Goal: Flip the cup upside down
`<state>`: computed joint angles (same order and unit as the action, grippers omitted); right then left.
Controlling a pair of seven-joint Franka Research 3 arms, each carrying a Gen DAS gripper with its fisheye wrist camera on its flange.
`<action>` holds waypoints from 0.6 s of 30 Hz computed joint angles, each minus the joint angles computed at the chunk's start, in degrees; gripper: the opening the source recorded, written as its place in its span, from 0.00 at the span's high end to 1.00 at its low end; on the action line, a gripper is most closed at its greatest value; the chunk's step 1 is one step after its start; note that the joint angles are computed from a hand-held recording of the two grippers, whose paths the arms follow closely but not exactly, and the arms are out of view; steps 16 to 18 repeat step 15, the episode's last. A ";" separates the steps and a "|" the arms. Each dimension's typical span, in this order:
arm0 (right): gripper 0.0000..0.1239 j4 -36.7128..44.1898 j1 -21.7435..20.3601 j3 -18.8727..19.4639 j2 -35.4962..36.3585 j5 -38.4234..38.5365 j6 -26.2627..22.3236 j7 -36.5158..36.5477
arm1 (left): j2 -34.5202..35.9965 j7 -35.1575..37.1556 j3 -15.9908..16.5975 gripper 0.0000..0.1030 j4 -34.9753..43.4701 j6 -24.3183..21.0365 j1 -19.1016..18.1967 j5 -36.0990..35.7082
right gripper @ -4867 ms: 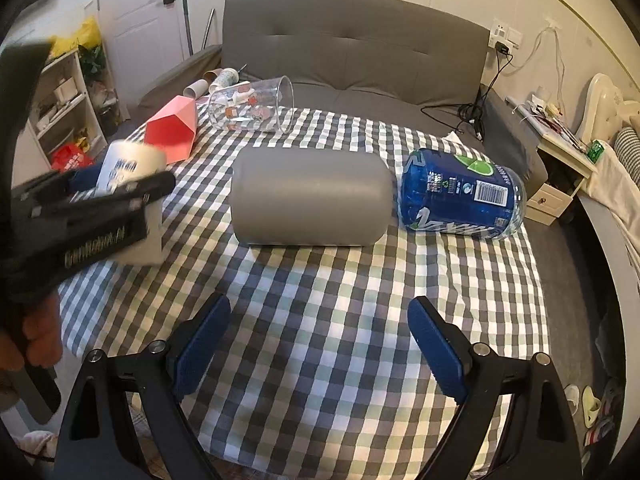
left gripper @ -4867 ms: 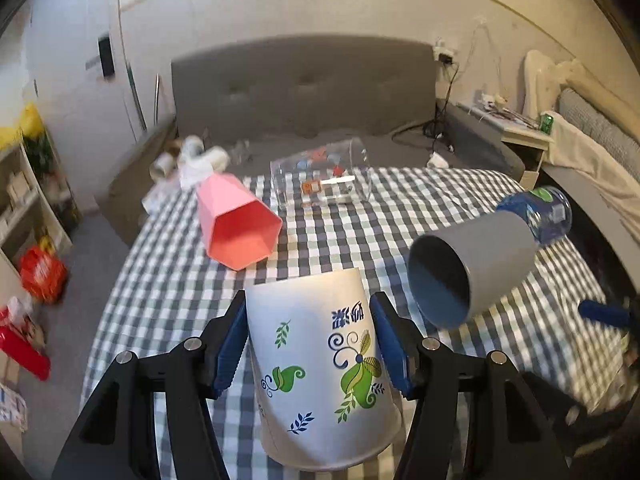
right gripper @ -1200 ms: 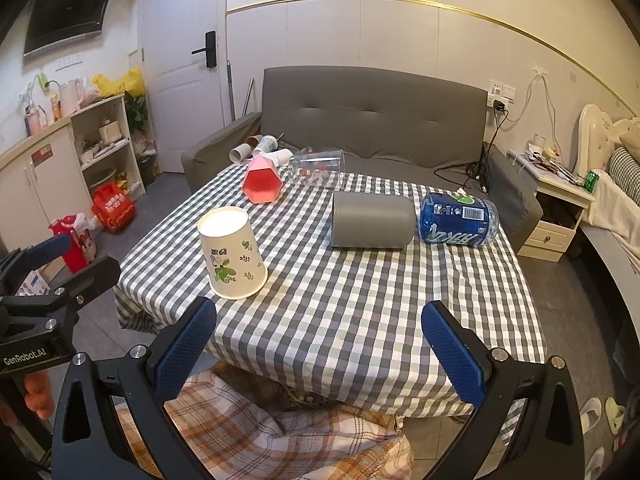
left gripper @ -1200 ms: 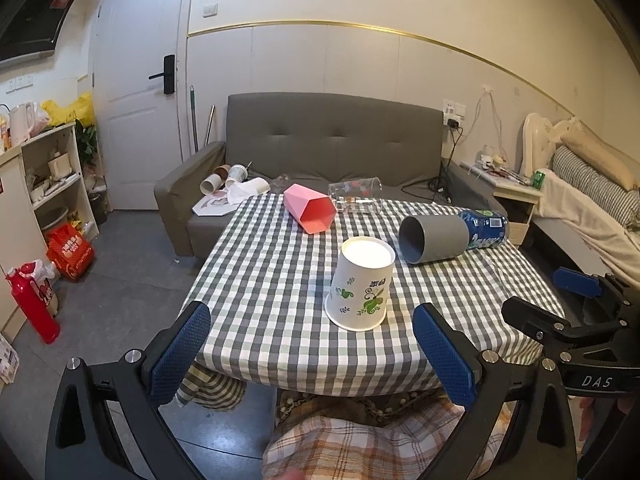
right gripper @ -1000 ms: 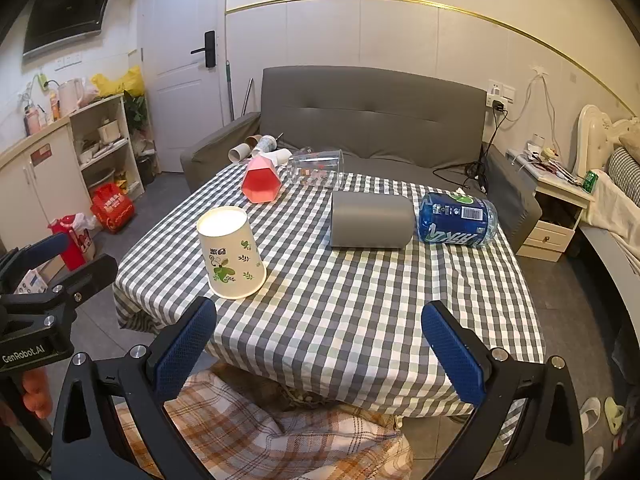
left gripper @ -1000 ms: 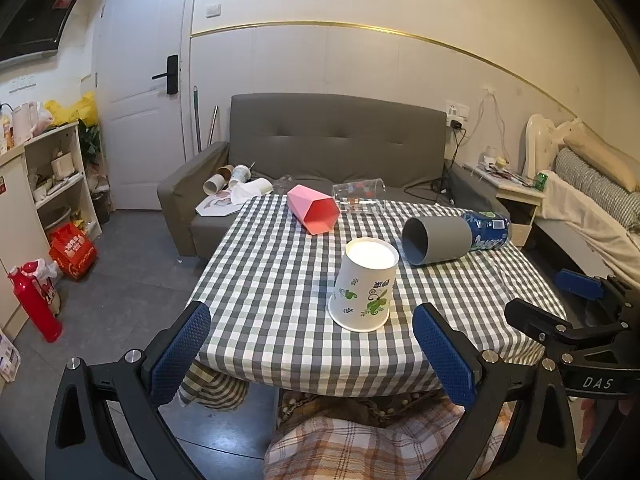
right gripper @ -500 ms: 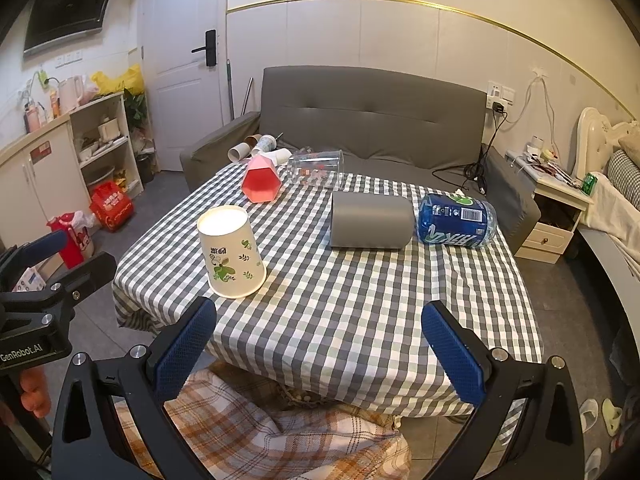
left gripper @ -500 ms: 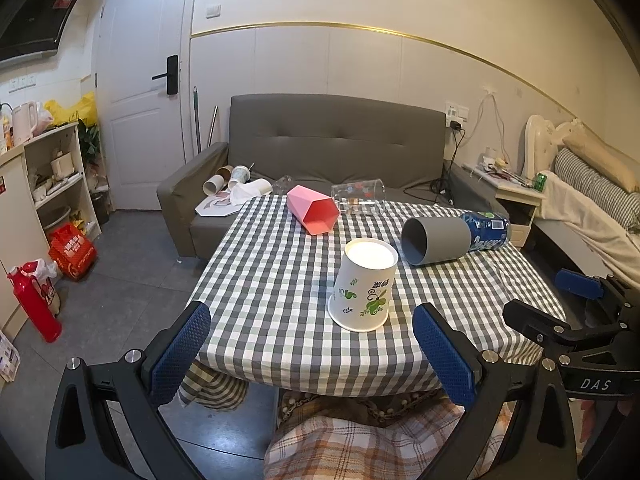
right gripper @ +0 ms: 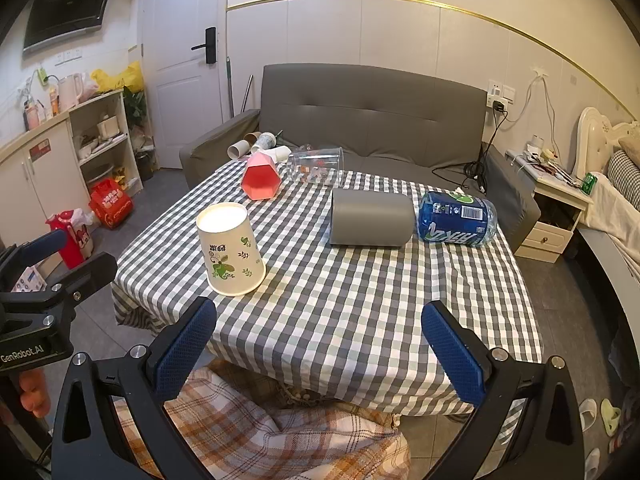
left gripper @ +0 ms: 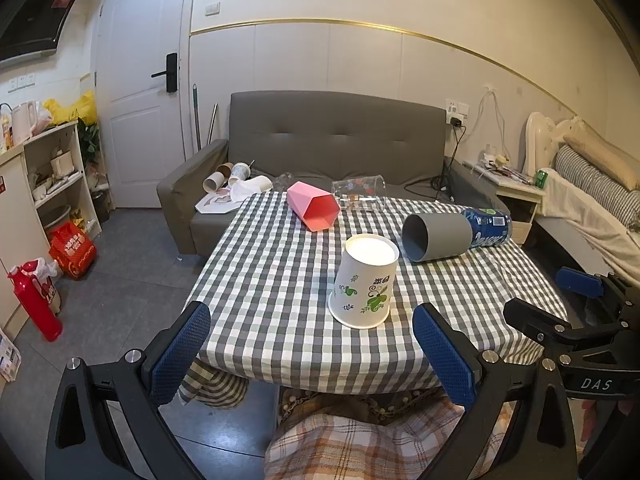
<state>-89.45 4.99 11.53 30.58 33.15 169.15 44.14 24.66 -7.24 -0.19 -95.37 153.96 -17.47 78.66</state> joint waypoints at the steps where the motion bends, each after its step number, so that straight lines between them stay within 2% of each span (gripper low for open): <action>1: 0.17 0.01 0.05 -0.10 0.01 -0.09 -0.06 0.12 | -0.01 -0.01 0.01 0.00 -0.02 0.01 -0.02 0.04; 18: 0.17 0.11 0.38 -0.51 0.29 -1.24 -0.08 1.15 | 0.21 0.25 0.06 0.00 0.17 0.30 0.03 -0.11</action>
